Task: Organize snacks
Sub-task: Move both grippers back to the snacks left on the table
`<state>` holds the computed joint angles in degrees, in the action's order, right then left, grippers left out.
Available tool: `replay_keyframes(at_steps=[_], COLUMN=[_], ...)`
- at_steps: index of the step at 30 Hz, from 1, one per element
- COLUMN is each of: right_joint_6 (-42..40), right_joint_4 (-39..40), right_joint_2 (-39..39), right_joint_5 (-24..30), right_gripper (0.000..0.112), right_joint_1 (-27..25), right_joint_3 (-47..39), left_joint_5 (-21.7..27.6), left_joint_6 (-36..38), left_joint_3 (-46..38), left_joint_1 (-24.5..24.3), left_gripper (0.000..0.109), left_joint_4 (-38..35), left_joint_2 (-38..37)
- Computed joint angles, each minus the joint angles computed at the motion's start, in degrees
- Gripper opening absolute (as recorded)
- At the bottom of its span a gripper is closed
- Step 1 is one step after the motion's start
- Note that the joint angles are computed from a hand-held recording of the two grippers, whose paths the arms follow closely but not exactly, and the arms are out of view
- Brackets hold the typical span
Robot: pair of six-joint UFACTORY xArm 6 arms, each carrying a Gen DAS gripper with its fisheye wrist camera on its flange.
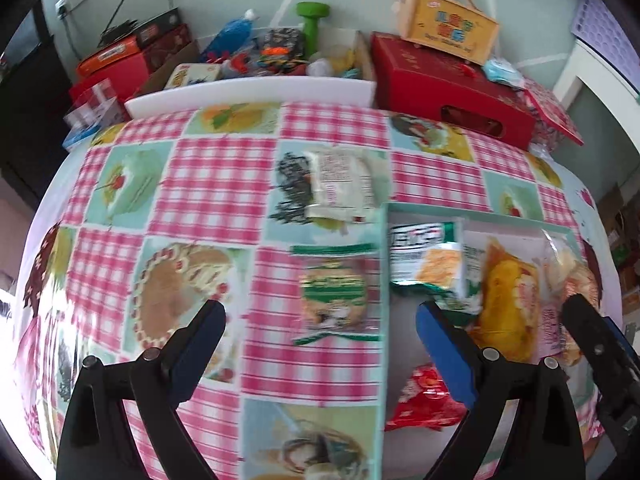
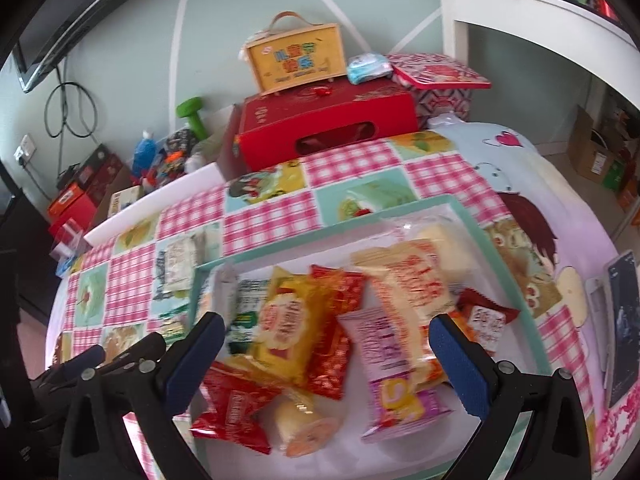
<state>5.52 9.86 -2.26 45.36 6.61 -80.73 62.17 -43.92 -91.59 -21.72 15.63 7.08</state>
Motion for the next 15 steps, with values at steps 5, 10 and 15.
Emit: replay_keyframes(at_steps=[5,10,15], right_joint_6=[-0.88,-2.07,-2.68], right_joint_4=[0.66,3.17,2.99], right_joint_2=[0.20,0.77,1.08], right_joint_5=[0.04,0.33,0.01], right_gripper=[0.103,0.103,0.103], right_joint_1=[2.19,4.01,6.42], right_joint_3=[-0.33,-0.78,-0.99], left_joint_5=[-0.26,0.21,0.17], left_joint_6=[-0.67,-1.49,-1.14], left_joint_3=[3.93,7.12,9.70], left_joint_1=[2.71,4.93,6.80], left_gripper=[0.096,0.096,0.096], left_joint_4=[-0.70,-0.28,-1.28], left_joint_2=[-3.05,-5.63,-7.59])
